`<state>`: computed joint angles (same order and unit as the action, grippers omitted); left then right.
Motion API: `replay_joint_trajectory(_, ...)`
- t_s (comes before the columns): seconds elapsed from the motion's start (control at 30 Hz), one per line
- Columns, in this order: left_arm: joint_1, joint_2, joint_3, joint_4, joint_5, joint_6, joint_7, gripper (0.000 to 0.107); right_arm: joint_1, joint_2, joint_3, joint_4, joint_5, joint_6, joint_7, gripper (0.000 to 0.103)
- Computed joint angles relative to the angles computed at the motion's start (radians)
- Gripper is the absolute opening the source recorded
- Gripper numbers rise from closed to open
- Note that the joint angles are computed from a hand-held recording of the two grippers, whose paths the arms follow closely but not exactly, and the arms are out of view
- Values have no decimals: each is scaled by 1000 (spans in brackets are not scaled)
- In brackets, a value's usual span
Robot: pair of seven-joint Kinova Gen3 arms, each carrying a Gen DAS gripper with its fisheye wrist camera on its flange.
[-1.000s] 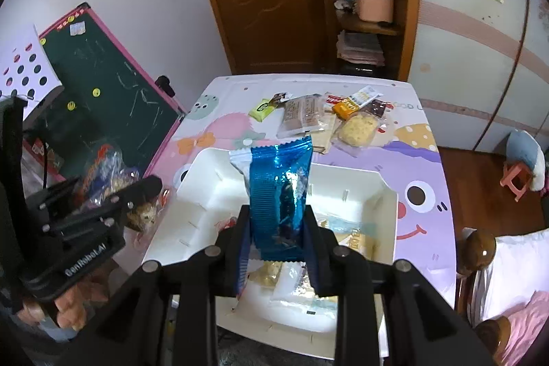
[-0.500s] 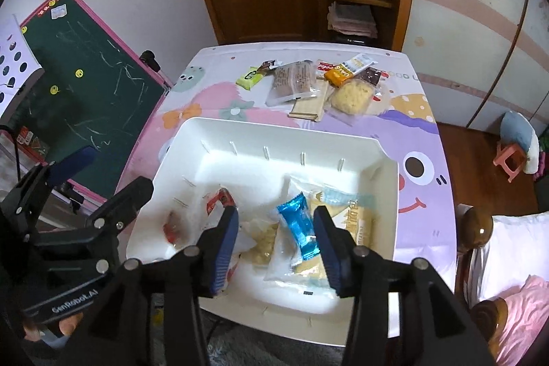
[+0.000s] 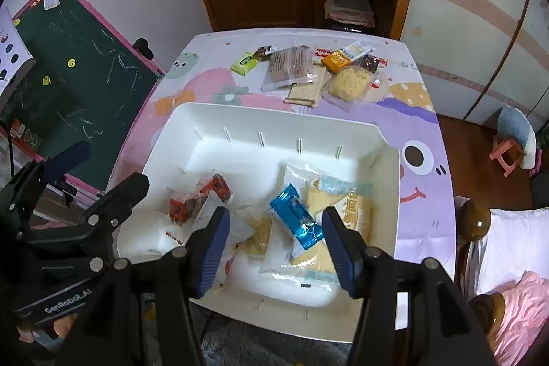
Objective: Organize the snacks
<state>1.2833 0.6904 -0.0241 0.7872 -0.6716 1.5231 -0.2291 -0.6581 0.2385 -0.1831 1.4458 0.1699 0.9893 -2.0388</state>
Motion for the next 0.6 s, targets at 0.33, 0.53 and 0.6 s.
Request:
replay_joint_trajectory(0.33, -9, 41, -3, -68, 22, 38, -55, 89, 27, 13, 2, 7, -39, -8, 30, 57)
replay_joint_trajectory(0.53, -31, 80, -12, -140, 61, 69, -116, 89, 60, 32, 6, 12, -87, -22, 70, 57)
replay_joint_trajectory(0.6, -36, 98, -18, -173, 72, 82, -139, 89, 72, 40, 8, 10, -103, -24, 84, 57)
